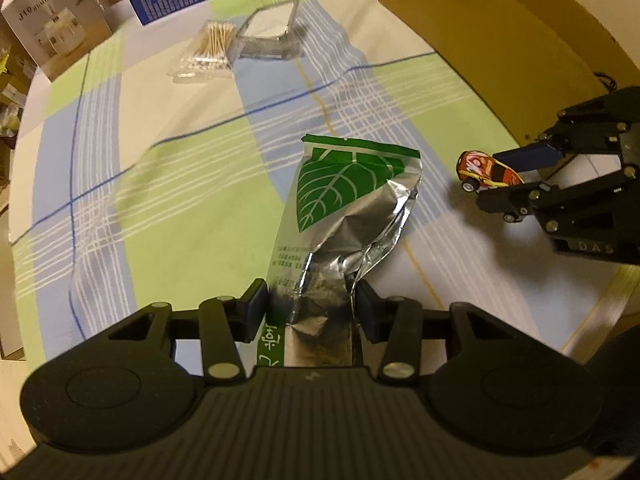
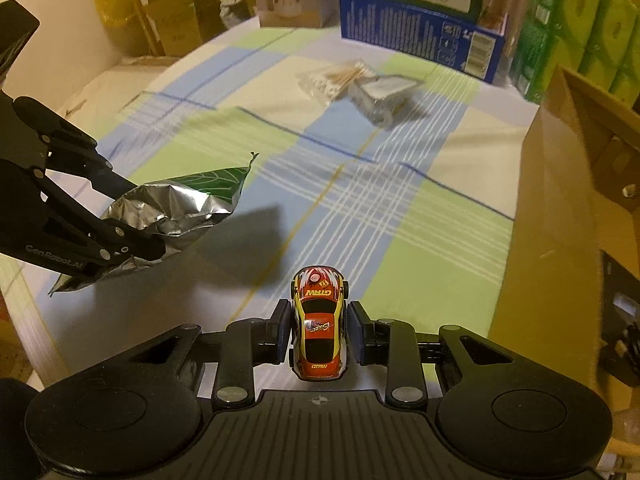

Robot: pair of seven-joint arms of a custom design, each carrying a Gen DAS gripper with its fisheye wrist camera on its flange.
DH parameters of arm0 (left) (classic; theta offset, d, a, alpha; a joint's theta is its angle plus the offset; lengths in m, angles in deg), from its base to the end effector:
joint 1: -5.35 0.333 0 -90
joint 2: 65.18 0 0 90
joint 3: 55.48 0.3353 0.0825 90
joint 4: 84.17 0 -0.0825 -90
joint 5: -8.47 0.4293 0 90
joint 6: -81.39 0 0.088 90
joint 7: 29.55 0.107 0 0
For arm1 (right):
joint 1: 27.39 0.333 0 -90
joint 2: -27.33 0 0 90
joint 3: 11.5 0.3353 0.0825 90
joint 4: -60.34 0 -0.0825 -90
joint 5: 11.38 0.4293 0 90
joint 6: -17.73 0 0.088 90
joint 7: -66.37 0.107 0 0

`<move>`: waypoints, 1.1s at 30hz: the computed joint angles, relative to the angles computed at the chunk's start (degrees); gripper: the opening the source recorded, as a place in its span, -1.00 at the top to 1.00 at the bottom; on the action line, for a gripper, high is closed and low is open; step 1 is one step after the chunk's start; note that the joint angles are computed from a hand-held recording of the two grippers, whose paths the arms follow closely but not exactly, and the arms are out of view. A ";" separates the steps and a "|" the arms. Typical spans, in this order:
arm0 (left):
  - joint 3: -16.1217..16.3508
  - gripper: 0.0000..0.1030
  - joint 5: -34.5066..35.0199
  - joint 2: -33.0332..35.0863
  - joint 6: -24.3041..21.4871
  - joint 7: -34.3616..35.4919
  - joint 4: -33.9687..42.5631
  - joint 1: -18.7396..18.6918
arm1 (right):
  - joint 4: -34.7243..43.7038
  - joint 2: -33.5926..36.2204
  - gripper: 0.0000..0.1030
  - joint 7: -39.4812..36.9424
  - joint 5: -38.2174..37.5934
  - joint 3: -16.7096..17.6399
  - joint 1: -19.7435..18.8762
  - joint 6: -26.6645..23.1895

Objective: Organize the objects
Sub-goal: 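Carry the foil bag and toy car with both tools over the cardboard box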

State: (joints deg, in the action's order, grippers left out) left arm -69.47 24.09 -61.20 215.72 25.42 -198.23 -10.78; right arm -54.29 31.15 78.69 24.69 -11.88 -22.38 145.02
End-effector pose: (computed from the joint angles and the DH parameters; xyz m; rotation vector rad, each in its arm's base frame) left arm 0.5549 -0.3144 0.4565 -1.9468 2.0969 -0.3395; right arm 0.6242 0.0694 0.4432 -2.5217 0.6238 -0.0923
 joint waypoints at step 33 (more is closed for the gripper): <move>-2.67 0.19 6.34 1.90 -7.57 -7.70 13.19 -6.76 | -0.72 -9.33 0.48 -0.35 6.03 -5.14 -3.95 -7.34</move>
State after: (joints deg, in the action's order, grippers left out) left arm -72.14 30.43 -59.30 208.15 17.71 -185.04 -17.54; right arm -55.01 21.81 78.34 30.72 -17.03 -26.33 137.69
